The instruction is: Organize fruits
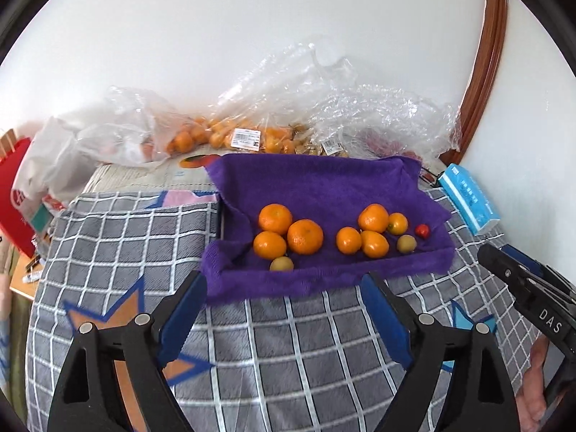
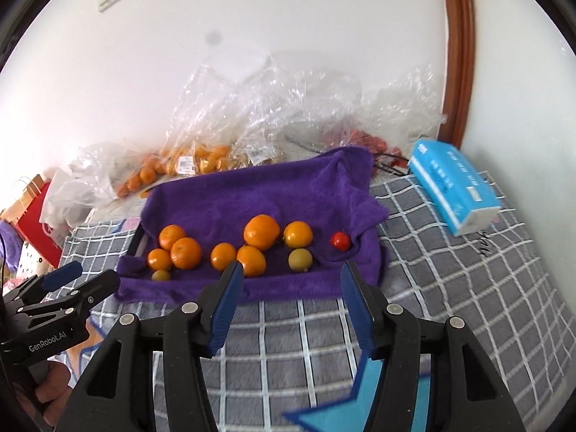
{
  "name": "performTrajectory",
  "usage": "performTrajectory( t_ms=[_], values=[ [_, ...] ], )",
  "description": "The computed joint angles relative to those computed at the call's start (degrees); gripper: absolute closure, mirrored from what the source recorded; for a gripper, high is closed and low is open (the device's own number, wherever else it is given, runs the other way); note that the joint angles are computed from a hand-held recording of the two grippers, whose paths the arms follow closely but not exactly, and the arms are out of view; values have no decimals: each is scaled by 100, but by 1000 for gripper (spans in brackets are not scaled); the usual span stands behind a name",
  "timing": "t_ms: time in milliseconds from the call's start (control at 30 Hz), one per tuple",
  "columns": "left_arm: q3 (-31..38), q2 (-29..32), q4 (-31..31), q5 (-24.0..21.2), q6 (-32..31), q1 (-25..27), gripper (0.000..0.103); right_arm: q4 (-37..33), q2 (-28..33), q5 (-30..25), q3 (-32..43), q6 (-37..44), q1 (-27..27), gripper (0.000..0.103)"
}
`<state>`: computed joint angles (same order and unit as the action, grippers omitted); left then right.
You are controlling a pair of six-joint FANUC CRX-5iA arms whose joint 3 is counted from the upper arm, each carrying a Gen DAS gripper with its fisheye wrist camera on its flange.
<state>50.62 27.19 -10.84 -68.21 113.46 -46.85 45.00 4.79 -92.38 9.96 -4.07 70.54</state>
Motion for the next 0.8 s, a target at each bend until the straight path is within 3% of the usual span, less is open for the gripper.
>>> performTrajectory(
  t_ms=[267, 433, 533, 800],
  values=[
    [-1143, -1060, -734, 529, 487, -413, 7, 166, 175, -759, 354, -300, 708, 41],
    [-1558, -1476, -1228, 649, 815, -707, 3, 408, 344, -1206, 468, -463, 1143, 11],
    [-1734, -1639, -1278, 686, 919, -779, 1, 614, 446, -1445, 523, -544, 1391, 2],
    [-1860, -1835, -1463, 676, 1024, -906, 1, 724, 625, -1893, 869, -645, 1635, 2]
  ],
)
